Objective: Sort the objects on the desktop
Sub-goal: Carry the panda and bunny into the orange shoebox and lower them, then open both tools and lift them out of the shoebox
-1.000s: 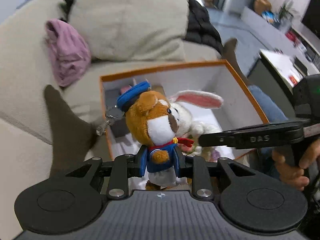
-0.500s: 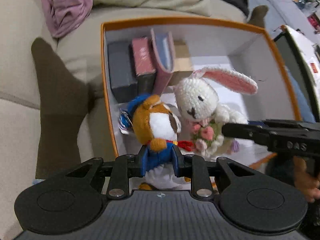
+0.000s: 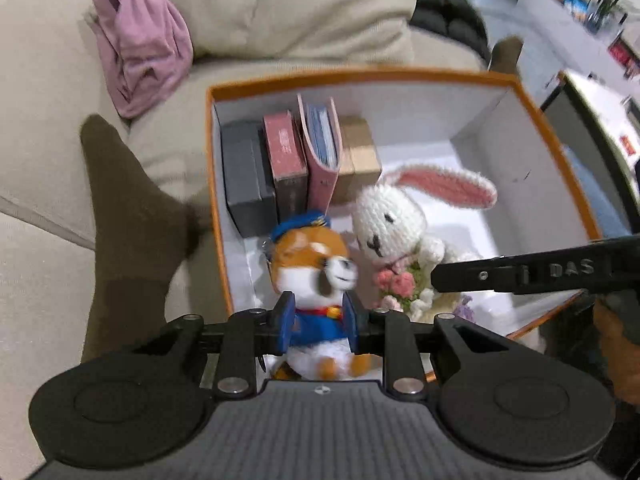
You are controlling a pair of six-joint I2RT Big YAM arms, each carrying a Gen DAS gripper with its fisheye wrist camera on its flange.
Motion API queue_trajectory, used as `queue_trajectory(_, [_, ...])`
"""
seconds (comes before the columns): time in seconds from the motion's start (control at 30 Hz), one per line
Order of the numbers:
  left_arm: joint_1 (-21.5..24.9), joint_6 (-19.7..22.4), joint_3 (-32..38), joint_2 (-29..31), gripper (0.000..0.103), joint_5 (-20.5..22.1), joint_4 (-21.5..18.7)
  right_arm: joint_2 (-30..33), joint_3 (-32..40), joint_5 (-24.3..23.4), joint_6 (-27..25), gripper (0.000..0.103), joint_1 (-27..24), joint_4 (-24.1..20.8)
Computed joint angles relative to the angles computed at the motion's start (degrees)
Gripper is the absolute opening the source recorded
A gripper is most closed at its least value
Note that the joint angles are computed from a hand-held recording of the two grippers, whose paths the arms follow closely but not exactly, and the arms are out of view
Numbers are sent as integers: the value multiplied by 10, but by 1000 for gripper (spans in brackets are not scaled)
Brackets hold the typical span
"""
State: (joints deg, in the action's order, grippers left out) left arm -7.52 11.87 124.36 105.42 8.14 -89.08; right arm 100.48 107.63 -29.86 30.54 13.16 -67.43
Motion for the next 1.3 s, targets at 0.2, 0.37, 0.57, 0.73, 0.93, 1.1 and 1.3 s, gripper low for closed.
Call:
queue_trajectory(0.2, [19, -42, -81, -68, 29, 27, 81, 35, 38, -30, 10, 31, 16, -33])
queue_trajectory(0.37, [41, -72, -138, -115, 29, 52, 115, 34, 37, -13, 11, 31, 29, -27])
queue_trajectory(0.57, [53, -99, -205, -162, 30, 62, 142, 16, 24, 38, -14, 40, 38, -14])
queue_trajectory(0.73, [67, -118, -258, -203, 31, 81, 155, -7, 1, 77, -32, 46, 42, 4])
queue_trajectory(0.93, [78, -139, -322, -253, 33, 72, 169, -53, -50, 77, -40, 46, 43, 53])
queue_trajectory(1.1, [72, -133, -371, -293, 33, 54, 173, -128, -132, 122, -106, 47, 63, 144])
queue_trajectory(1.3, [72, -109, -414, -334, 58, 39, 157, -239, -259, 151, -158, 57, 81, 271])
